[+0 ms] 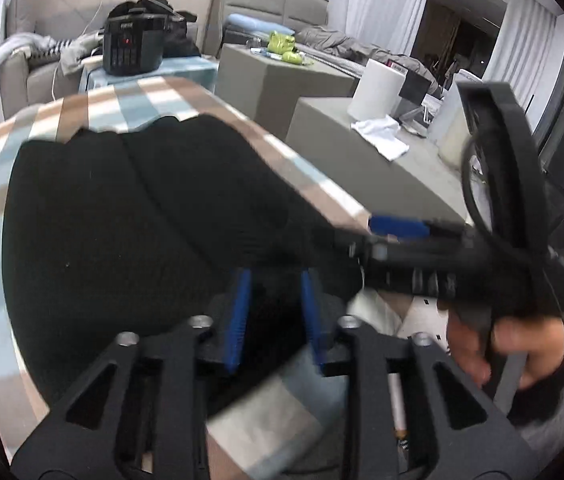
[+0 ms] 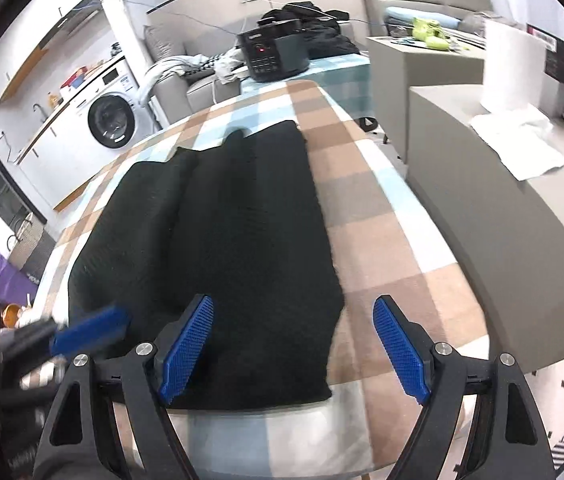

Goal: Fold small clothes

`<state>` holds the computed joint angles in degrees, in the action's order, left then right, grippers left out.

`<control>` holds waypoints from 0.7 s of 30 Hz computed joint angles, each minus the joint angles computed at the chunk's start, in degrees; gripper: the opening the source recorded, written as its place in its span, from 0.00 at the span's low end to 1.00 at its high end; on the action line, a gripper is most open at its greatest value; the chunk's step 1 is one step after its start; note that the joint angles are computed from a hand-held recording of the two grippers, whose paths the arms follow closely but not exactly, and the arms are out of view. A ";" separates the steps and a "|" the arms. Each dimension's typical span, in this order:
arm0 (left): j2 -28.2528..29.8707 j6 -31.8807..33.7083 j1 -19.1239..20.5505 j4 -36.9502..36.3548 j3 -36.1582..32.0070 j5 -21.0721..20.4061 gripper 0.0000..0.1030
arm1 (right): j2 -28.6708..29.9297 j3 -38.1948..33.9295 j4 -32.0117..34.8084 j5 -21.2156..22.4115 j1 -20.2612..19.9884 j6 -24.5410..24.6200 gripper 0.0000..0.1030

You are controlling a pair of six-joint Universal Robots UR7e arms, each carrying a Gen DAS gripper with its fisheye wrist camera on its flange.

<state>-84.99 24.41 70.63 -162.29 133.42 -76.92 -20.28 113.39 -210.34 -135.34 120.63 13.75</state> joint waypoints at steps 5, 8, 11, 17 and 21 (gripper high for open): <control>-5.15 -0.61 3.70 -2.65 0.84 -0.93 0.54 | 0.03 -0.27 -1.47 -0.01 -0.02 -1.05 0.82; -5.91 -2.68 6.12 -5.63 0.20 1.73 0.54 | 0.01 -0.60 -2.56 0.39 0.44 -2.12 0.82; -5.48 -4.40 9.56 -4.35 -2.41 2.06 0.54 | -0.19 -0.52 -4.26 3.73 0.55 -3.74 0.81; -3.50 -4.73 12.46 -5.71 -4.50 2.61 0.54 | 0.73 -2.66 -0.67 11.03 -0.01 -6.85 0.66; -4.47 -4.37 12.15 -5.42 -3.01 3.16 0.54 | 2.44 -6.47 2.63 13.48 -0.60 -8.69 0.56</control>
<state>-89.46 20.03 82.78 -167.71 130.41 -73.75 -17.84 106.92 -207.71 -121.86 120.03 5.06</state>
